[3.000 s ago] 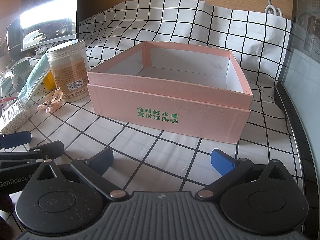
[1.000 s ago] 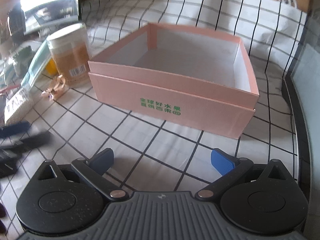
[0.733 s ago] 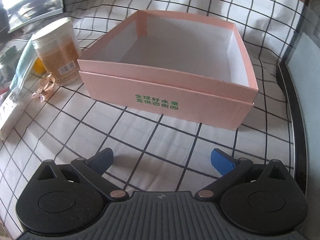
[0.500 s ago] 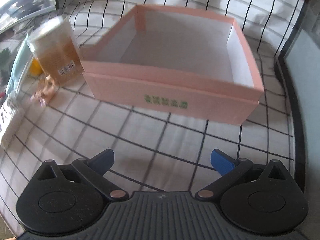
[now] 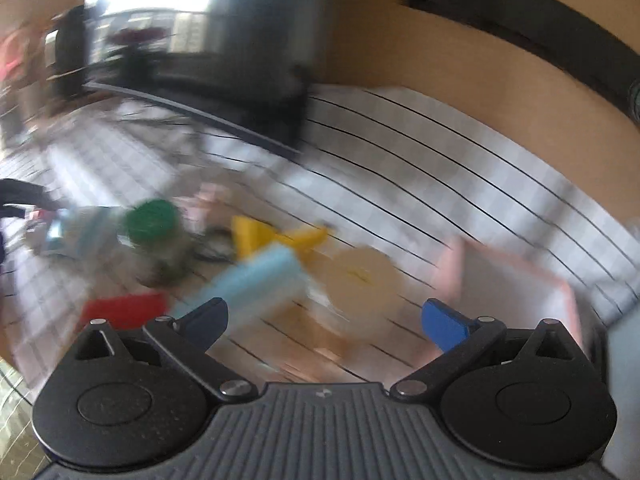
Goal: Organize soft objects
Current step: 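Grasp the pink cartoon tissue pack with the left tool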
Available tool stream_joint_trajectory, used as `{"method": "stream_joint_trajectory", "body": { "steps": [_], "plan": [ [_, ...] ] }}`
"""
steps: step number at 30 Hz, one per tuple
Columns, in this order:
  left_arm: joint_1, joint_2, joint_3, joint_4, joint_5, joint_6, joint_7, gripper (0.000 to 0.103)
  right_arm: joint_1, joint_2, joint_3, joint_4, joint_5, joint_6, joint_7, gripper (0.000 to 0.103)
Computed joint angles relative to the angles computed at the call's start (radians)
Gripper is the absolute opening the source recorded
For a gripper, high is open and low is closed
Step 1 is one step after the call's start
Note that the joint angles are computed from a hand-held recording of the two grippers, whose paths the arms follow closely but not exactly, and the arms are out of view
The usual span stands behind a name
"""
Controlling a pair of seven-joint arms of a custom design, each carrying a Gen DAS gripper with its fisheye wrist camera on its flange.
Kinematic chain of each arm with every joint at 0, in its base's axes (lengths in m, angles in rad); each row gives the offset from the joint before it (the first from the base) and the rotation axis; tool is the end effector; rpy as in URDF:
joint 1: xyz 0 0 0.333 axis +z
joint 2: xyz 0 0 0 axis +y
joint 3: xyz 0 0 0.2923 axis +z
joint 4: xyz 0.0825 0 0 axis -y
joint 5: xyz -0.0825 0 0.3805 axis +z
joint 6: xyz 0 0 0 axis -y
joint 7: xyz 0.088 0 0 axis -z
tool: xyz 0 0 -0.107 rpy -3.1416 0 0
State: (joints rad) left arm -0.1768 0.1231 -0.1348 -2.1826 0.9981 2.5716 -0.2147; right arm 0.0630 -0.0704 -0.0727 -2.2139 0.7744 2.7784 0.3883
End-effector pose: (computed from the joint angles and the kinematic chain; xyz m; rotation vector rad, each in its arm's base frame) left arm 0.5322 -0.1852 0.3342 -2.3130 1.0976 -0.5260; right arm 0.5534 -0.0368 0.4487 -2.1442 1.2330 -0.6347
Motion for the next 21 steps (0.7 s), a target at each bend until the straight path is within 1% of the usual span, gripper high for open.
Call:
{"method": "stream_joint_trajectory", "body": {
  "steps": [1, 2, 3, 4, 6, 7, 8, 10, 11, 13, 16, 18, 21],
  "plan": [
    [0.004, 0.014, 0.001, 0.007, 0.002, 0.018, 0.018, 0.074, 0.013, 0.003, 0.013, 0.002, 0.001, 0.01, 0.0, 0.103],
    [0.005, 0.013, 0.005, -0.001, 0.016, 0.039, 0.031, 0.072, 0.025, 0.006, 0.024, 0.006, -0.001, 0.01, 0.0, 0.103],
    [0.005, 0.009, 0.007, -0.009, 0.03, 0.05, 0.034, 0.066, 0.038, 0.008, 0.035, 0.009, -0.007, -0.002, 0.002, 0.103],
    [0.005, 0.003, 0.01, -0.019, 0.052, 0.064, 0.028, 0.065, 0.051, 0.014, 0.046, 0.019, -0.022, -0.02, 0.012, 0.103],
    [0.01, -0.025, 0.013, -0.049, 0.084, 0.099, 0.006, 0.054, 0.077, 0.031, 0.064, 0.048, -0.026, -0.065, 0.0, 0.103],
    [0.013, -0.041, 0.012, -0.065, 0.094, 0.11, -0.005, 0.052, 0.09, 0.037, 0.073, 0.062, -0.027, -0.093, -0.016, 0.103],
    [0.014, -0.069, 0.009, -0.089, 0.128, 0.12, -0.04, 0.049, 0.101, 0.045, 0.081, 0.076, -0.028, -0.12, -0.038, 0.103],
    [0.022, -0.114, -0.002, -0.127, 0.17, 0.133, -0.092, 0.048, 0.125, 0.082, 0.101, 0.119, -0.03, -0.17, -0.098, 0.103],
    [0.027, -0.145, -0.009, -0.155, 0.195, 0.142, -0.141, 0.048, 0.136, 0.103, 0.113, 0.143, -0.042, -0.196, -0.12, 0.103],
    [0.04, -0.199, -0.027, -0.204, 0.209, 0.16, -0.219, 0.047, 0.156, 0.16, 0.135, 0.207, -0.089, -0.26, -0.141, 0.103],
    [0.065, -0.284, -0.056, -0.275, 0.255, 0.202, -0.316, 0.047, 0.191, 0.265, 0.164, 0.317, -0.176, -0.3, -0.079, 0.103],
    [0.077, -0.331, -0.074, -0.31, 0.26, 0.208, -0.322, 0.047, 0.208, 0.341, 0.175, 0.402, -0.223, -0.323, -0.02, 0.103],
    [0.099, -0.401, -0.096, -0.365, 0.263, 0.244, -0.345, 0.047, 0.228, 0.475, 0.181, 0.575, -0.311, -0.423, 0.081, 0.103]
  ]
}}
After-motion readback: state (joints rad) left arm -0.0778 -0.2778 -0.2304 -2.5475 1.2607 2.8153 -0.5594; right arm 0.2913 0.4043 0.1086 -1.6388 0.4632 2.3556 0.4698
